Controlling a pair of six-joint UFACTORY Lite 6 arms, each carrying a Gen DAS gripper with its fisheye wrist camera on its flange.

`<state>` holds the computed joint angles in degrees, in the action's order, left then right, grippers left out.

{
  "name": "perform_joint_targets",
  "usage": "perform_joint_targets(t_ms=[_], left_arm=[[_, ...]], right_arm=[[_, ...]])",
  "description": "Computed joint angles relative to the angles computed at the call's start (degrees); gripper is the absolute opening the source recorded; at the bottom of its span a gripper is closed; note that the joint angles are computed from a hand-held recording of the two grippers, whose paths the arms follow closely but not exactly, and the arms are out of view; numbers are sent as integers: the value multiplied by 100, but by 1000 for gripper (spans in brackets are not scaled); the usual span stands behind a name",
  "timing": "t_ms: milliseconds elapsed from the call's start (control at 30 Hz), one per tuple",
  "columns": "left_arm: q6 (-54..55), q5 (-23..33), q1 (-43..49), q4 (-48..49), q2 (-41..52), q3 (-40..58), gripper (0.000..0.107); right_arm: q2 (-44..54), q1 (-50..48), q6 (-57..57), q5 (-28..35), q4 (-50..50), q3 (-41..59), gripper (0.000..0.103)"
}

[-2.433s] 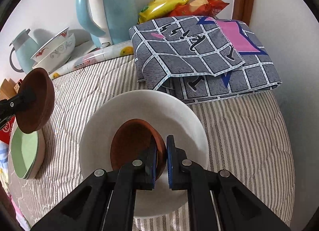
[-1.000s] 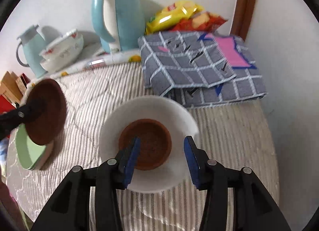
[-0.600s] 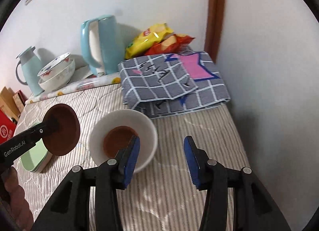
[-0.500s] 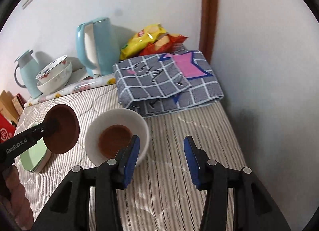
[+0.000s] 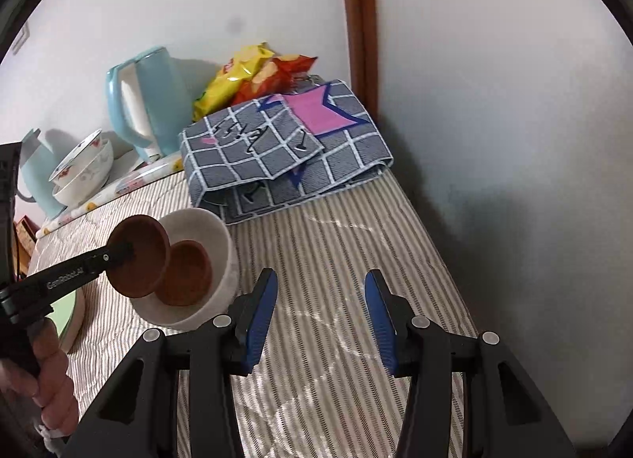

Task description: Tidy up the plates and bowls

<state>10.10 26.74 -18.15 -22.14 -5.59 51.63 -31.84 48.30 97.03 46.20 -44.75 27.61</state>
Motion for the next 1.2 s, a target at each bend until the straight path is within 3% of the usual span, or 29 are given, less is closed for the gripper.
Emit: perform_joint_targets(t_ms=[367,467,1200], left_arm=[[311,-109,-61,-373,452,49,9],[622,-16,53,-741,566,89,9],[657,159,-16,-658,599,151,12]], right_arm=[[181,-264,-50,-410,-30,-126,46],[274,-245,13,-419,-81,-82,46],[367,69,253,-248,-184,94,46]])
